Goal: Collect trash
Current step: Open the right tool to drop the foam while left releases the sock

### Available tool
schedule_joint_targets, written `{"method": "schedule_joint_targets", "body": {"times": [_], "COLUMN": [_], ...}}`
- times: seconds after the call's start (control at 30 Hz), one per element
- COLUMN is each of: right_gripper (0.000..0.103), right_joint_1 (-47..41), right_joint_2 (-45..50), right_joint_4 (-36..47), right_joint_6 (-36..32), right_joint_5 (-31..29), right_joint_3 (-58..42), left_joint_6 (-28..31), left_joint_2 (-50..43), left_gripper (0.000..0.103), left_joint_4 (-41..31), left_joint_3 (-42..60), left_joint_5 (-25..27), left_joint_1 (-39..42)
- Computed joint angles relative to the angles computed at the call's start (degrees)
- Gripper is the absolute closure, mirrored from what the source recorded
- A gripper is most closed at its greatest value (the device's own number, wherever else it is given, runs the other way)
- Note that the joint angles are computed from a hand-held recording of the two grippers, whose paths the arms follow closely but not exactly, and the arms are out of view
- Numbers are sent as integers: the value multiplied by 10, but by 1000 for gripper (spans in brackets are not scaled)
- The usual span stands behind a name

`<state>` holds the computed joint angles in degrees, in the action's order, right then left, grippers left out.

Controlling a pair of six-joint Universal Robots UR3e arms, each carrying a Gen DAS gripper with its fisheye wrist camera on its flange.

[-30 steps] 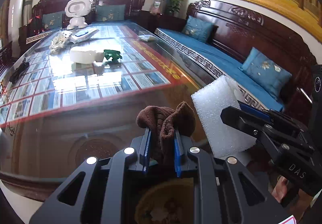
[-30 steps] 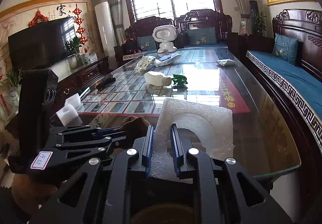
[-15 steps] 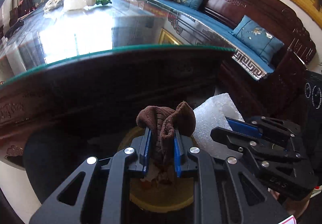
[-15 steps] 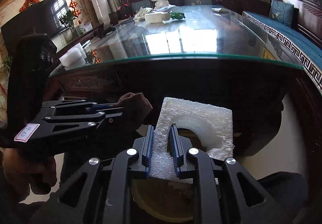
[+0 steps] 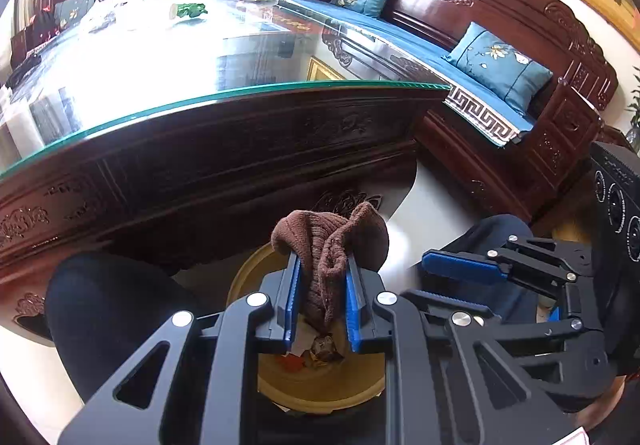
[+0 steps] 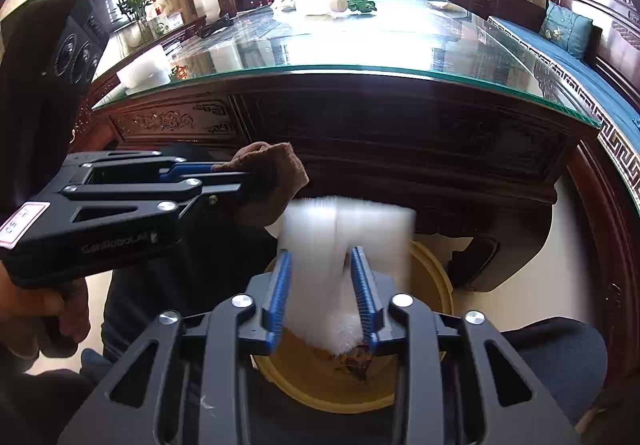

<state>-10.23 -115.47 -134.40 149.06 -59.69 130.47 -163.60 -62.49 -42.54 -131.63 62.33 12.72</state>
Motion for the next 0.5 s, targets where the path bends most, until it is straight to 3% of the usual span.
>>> {"method": "schedule_joint_targets", "body": {"times": [0.5], "right_gripper": [66], "right_joint_1": [-100], "right_joint_2": [-54], "right_joint_4": [49], "right_joint_6": [-33], "right_joint_5": [65], "right_joint_3": [3], "left_joint_6": [-13], "left_joint_2": [-82], "left_gripper": [83], "left_joint_4": [31], "left_joint_3": [23], "left_joint_5": [22], "left_joint_1": [-66]}}
